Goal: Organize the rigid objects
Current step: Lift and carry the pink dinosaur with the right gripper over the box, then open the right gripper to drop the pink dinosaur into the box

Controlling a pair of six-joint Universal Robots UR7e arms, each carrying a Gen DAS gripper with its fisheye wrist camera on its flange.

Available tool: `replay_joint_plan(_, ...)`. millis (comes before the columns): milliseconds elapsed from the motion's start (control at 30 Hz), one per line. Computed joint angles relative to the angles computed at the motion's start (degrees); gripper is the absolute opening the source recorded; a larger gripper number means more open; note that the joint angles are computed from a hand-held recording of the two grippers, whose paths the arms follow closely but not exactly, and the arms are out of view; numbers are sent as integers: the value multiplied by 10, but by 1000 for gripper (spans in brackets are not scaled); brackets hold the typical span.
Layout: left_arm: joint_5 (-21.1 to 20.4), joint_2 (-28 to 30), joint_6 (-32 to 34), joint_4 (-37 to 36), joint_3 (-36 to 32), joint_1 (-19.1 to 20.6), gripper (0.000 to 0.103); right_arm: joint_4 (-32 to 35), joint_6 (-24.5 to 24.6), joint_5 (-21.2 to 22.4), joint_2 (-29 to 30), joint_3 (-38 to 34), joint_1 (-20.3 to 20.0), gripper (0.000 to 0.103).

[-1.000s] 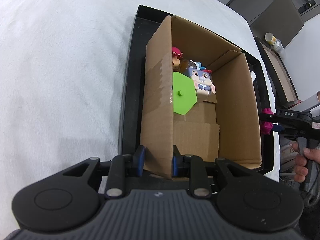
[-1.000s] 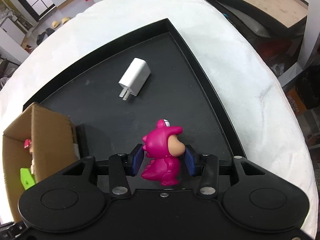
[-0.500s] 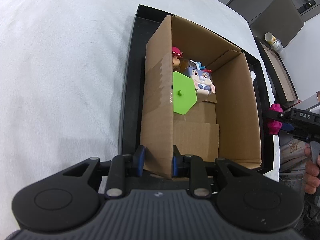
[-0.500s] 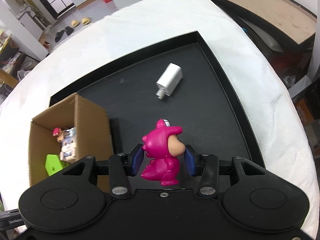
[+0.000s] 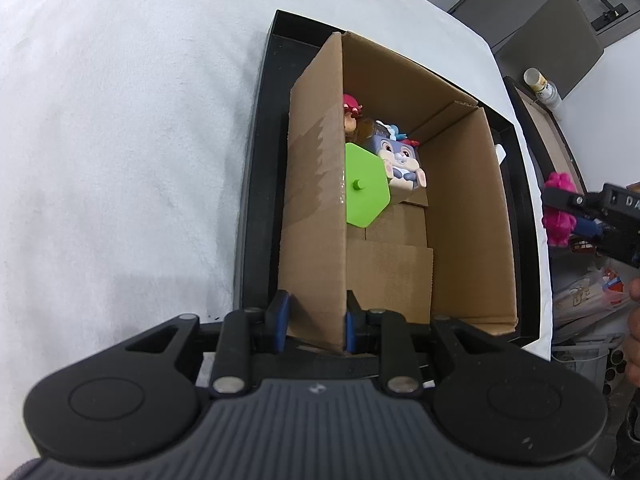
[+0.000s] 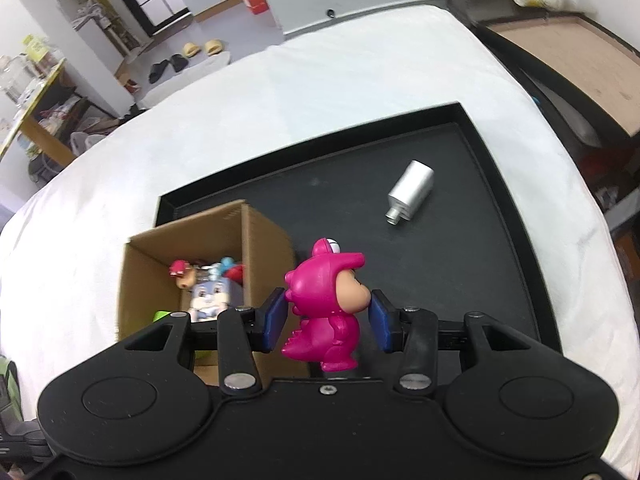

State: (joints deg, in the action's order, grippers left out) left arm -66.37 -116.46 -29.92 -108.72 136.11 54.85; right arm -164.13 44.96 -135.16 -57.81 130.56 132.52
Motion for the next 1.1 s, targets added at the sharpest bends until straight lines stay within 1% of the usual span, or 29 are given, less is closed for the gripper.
replay_joint_plan(233,-5,-6,5,-4,1,4,25,-6,-18,20,22,-34,16,44)
replay_joint_plan(467,-9,-7,8,-11,1,8,25,2,-34,32,52,-67,25,44)
replay_joint_plan(800,-8,-12,11,-9,2,5,25,24,-35,45,96,-97,20,44)
replay_joint_plan(967,-10,-15,11,-11,2,6,25,27,-31,45,111,-103,14,44)
replay_joint_plan(1100,-15,-19,14,-20,4,12,25,45,-23,35,117,-109,14,46)
